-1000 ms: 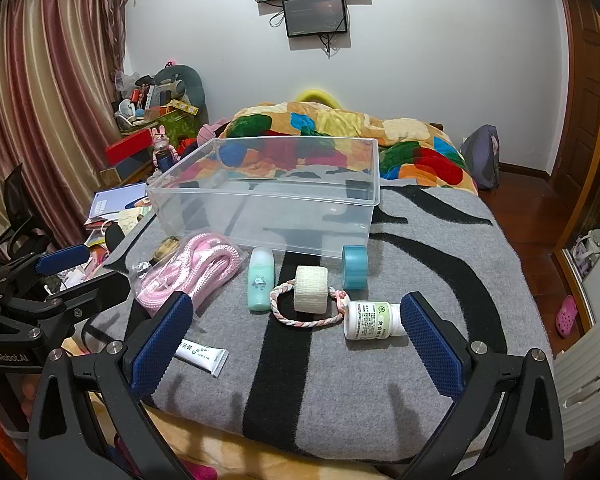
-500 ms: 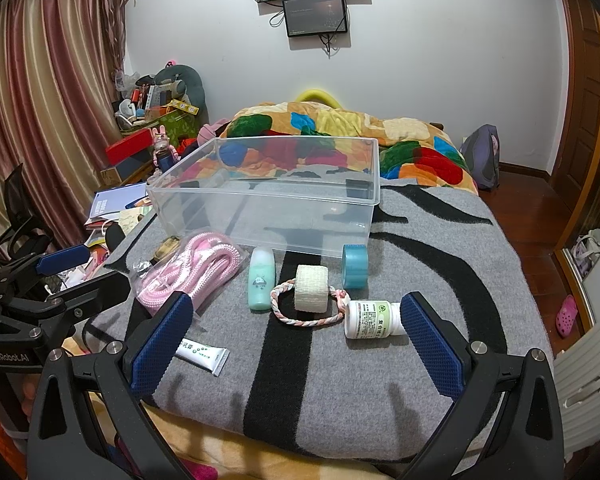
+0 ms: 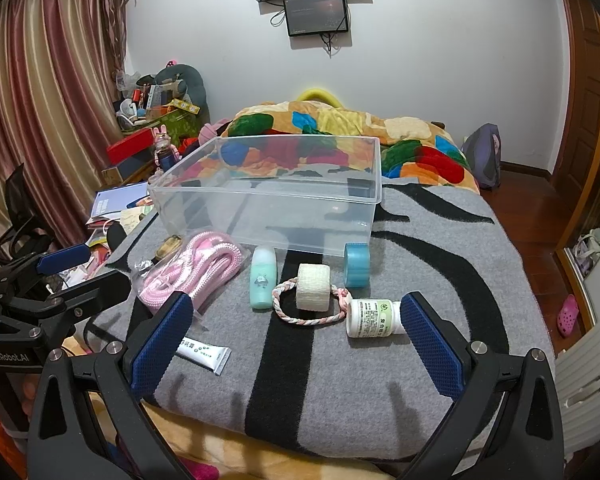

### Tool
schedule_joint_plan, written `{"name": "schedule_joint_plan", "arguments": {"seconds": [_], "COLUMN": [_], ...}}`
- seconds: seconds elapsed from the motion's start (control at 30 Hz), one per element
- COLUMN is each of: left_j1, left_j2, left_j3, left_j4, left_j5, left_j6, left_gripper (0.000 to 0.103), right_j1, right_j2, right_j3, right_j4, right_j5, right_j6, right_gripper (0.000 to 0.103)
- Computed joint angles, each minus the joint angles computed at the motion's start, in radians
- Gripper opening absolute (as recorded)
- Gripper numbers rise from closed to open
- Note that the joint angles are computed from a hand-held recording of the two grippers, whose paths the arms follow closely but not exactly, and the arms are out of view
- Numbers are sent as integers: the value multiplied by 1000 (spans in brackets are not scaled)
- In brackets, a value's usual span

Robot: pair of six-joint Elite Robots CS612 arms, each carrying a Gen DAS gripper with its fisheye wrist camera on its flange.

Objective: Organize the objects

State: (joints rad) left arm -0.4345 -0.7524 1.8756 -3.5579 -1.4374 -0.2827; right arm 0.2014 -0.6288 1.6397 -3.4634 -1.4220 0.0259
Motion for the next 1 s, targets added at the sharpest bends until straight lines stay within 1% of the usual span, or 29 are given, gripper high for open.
{"name": "schedule_joint_plan", "arguments": {"seconds": [1.0], "left_j1": [0], "left_j2": [-6], "left_j3": [1], "left_j4": [12], "left_j5": [18], "left_j6": [-12], "left_gripper": [103], "right_j1": [2], "right_j2": [-4], "right_j3": [4], "right_j4": [0], "right_j5": [1], "right_j6": [1], "right_gripper": [103]}}
